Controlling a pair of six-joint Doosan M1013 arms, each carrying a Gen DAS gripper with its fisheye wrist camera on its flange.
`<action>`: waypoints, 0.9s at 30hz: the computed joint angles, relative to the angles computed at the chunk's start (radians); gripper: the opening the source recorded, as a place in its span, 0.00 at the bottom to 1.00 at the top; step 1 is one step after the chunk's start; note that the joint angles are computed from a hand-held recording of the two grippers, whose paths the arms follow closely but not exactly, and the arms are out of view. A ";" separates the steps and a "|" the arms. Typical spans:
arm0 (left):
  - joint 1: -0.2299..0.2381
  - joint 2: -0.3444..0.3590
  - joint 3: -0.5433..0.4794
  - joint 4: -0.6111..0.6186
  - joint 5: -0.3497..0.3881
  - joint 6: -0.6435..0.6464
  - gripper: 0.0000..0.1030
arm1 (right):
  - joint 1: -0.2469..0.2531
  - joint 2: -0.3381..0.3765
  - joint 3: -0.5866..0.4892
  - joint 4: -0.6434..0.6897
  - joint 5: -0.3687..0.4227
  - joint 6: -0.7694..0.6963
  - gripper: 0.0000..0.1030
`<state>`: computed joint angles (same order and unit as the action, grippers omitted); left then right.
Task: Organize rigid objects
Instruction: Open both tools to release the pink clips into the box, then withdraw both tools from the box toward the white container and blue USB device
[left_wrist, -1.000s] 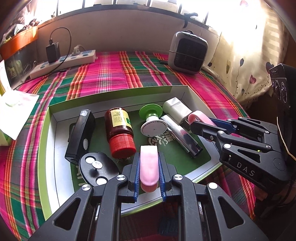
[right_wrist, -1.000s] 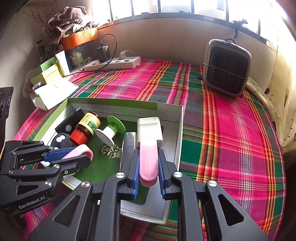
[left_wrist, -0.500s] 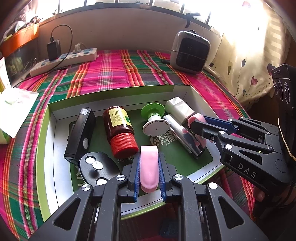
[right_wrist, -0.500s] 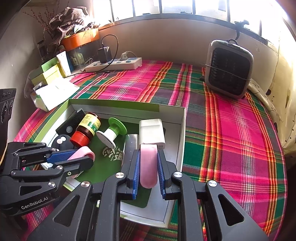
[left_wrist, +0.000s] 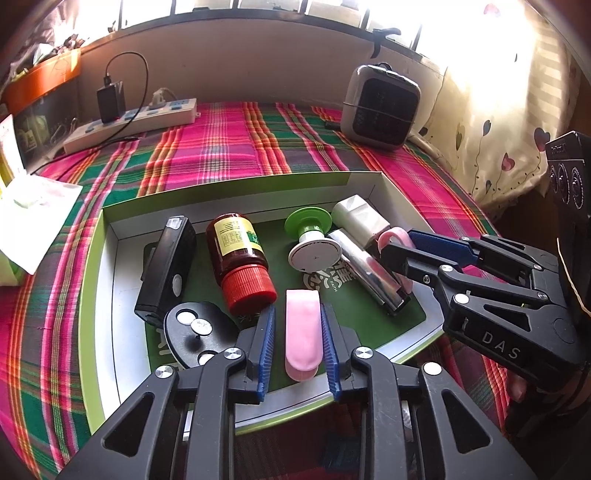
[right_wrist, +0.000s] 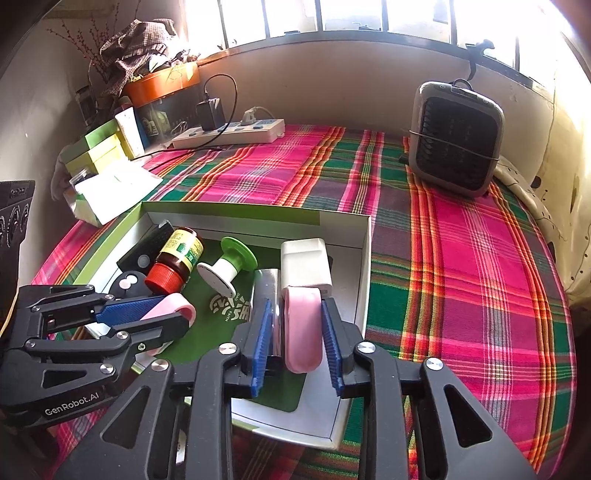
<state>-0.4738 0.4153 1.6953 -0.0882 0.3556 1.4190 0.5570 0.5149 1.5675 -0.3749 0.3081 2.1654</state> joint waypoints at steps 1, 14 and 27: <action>0.000 -0.003 0.003 -0.007 -0.002 0.006 0.27 | 0.000 -0.002 0.002 -0.001 -0.005 0.001 0.33; -0.009 -0.055 0.056 -0.030 -0.052 0.026 0.32 | 0.016 -0.044 0.052 -0.170 -0.047 0.190 0.38; -0.017 -0.125 0.140 0.093 -0.115 -0.104 0.33 | 0.047 -0.105 0.128 -0.408 -0.064 0.460 0.38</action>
<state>-0.4912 0.2899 1.8352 0.0052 0.2402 1.3148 0.6044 0.4104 1.6956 -0.7824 0.2442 2.6259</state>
